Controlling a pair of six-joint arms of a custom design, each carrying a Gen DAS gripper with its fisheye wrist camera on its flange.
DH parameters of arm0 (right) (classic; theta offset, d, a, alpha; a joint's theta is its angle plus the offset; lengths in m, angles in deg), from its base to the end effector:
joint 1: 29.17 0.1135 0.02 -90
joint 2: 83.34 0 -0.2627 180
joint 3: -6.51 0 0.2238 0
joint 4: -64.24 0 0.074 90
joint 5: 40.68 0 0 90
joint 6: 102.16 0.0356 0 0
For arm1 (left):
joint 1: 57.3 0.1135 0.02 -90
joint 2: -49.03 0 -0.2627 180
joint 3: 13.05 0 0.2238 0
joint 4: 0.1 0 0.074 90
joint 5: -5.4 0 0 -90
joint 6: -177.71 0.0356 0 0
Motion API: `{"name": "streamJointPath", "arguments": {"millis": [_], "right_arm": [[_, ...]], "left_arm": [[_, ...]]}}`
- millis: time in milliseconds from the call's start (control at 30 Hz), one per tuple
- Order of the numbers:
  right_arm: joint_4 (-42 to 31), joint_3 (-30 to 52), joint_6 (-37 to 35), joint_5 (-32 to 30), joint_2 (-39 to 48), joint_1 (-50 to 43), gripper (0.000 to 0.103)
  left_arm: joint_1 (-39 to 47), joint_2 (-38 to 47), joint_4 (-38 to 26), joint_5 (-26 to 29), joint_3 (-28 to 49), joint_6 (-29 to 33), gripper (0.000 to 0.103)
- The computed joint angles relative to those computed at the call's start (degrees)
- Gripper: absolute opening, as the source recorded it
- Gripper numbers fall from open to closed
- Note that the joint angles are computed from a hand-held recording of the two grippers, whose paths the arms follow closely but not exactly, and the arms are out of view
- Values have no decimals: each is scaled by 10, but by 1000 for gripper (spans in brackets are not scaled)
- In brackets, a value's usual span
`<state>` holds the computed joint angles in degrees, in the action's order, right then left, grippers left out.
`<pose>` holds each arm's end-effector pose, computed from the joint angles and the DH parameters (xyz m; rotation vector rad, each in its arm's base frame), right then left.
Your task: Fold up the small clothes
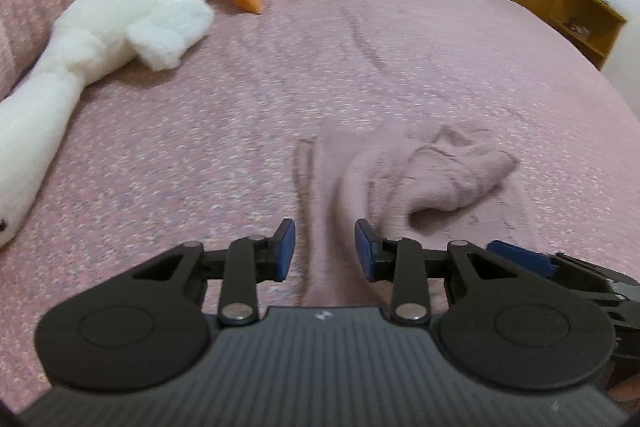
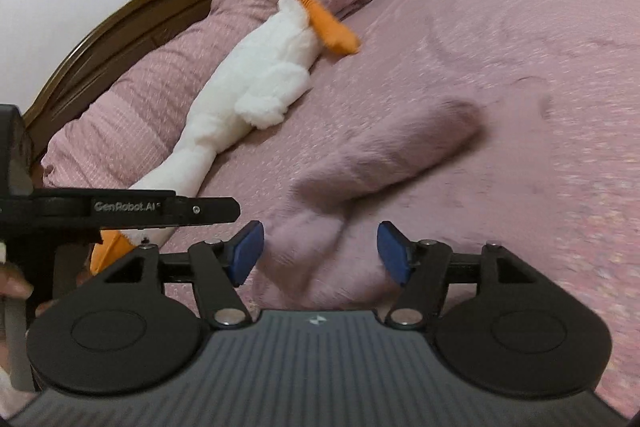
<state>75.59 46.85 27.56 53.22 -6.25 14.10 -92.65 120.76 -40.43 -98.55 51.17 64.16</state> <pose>0.1761 0.1624 0.1887 -0.0200 2.1187 0.8332 0.1945 -0.1275 0.2532 0.1330 2.3790 -0.1975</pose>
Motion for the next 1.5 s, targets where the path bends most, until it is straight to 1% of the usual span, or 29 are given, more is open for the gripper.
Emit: {"name": "streamJointPath", "arguments": {"millis": [133,167,200,233,367,400,467,567,667,733,867,1033,1133,1167,1200,1233,1333,1400,1433,1467,1500], "right_arm": [[-25,-57,16,32,-103,-21,76],[-35,-65,17,38,-125,-30,77],[-45,-70,15,45,-139,-39,77],[-58,-72,12,55,-151,-47,77],[-99,-75,11,97,-162,-67,78],[-101,-80,11,98,-162,-73,79],[-93,-90,15,94,-158,-82,79],[-69,-109,22,83,-144,-92,79],[-40,-116,29,78,-114,-91,80],[-21,-123,29,71,-102,-94,80],[30,-129,42,59,-64,-97,80],[67,-133,49,47,-33,-97,80],[83,-138,51,46,-24,-98,82],[86,-140,52,45,-23,-99,82],[87,-139,54,44,-20,-100,82],[86,-138,55,44,-20,-101,82],[77,-129,54,52,-19,-96,82],[69,-117,48,50,-17,-96,82],[62,-108,46,50,-16,-93,82],[56,-101,44,50,-17,-88,82],[54,-94,40,52,-15,-81,82]], "left_arm": [[-31,29,15,-2,17,9,35],[-38,40,16,-6,23,11,37],[-46,53,19,-12,30,12,42],[-52,66,25,-16,35,15,44],[-58,123,52,-16,55,33,45],[-58,138,57,-15,61,35,49],[-55,166,76,-15,69,51,52],[-54,208,85,-37,87,63,52],[-35,235,92,-41,99,52,52],[-11,240,108,-16,93,39,53],[41,239,167,72,62,4,54],[66,256,232,123,39,-29,54],[71,261,271,144,22,-42,52],[74,265,286,150,18,-49,50],[79,268,305,159,12,-53,31],[83,270,325,172,2,-60,26],[86,262,362,181,-19,-71,22],[96,226,386,193,-48,-81,21],[109,199,408,210,-72,-92,21],[119,183,412,218,-83,-97,21],[128,176,396,218,-79,-96,21]]}}
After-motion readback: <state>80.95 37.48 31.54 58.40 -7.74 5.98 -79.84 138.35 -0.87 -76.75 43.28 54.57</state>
